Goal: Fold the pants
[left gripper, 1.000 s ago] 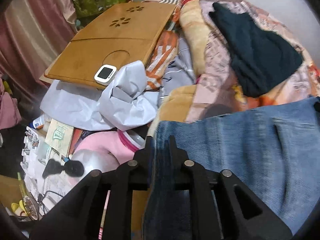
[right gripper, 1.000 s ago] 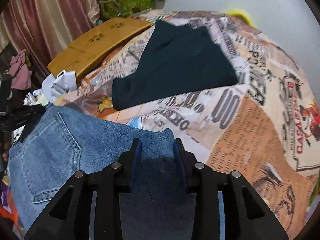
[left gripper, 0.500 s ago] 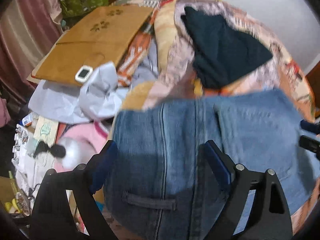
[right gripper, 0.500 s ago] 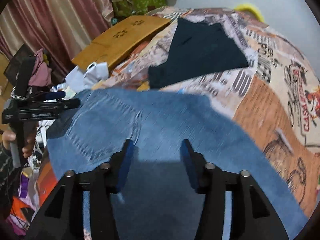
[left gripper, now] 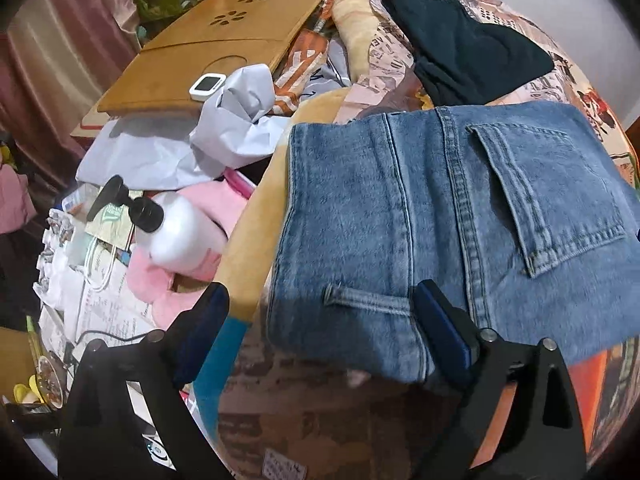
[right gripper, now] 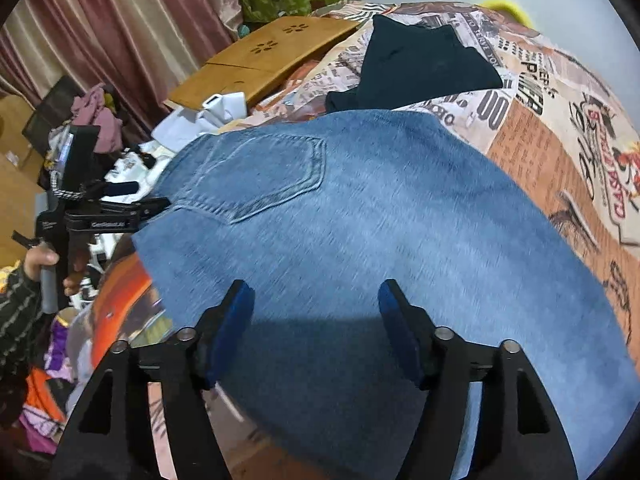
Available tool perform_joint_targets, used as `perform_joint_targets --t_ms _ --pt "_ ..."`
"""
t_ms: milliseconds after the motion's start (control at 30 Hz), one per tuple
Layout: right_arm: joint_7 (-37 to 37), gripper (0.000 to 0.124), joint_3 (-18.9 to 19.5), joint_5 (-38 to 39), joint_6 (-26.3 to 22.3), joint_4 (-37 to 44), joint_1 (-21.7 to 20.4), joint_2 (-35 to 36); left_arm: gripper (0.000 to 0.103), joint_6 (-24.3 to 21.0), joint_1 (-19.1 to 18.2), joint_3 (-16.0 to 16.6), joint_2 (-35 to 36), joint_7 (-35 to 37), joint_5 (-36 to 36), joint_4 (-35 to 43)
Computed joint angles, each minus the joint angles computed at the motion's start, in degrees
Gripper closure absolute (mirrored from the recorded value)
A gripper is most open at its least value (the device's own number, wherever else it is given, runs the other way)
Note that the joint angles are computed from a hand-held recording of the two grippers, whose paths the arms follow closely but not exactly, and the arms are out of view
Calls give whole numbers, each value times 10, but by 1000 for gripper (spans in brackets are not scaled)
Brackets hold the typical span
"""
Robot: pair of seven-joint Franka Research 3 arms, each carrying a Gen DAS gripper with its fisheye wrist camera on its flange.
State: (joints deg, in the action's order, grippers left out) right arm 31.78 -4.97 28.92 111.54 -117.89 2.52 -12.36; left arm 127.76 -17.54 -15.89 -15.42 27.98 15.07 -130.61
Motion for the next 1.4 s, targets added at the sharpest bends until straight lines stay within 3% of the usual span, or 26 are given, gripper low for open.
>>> perform_joint_targets --t_ms 167,233,400,633,767,833,900,1200,1300,1400 --pt "11 59 -7 6 -37 30 -8 5 7 -67 -6 -13 5 26 26 36" --pt "13 59 -9 16 -7 27 -12 -2 7 -96 -8 -22 11 25 47 58" --pt "21 48 -10 30 99 4 -20 -13 7 -95 -11 -28 22 10 79 107" --pt "36 47 -17 6 148 -5 -31 14 7 -130 -30 -45 112 -14 192 224" --pt "46 47 -24 -16 138 2 -46 42 7 -108 -48 -34 161 -14 185 271" --pt "39 38 -35 4 113 13 -56 57 7 -103 -58 -31 194 -10 184 304" --pt "45 37 -40 11 102 21 -69 65 7 -109 -72 -26 224 -8 187 337" --pt "14 35 -58 16 85 31 -116 80 6 -159 -155 -3 402 74 166 550" --pt "11 35 -62 3 97 29 -131 83 5 -199 -200 27 454 26 180 623" --pt "5 35 -70 0 114 23 -148 76 5 -209 -207 32 485 46 154 673"
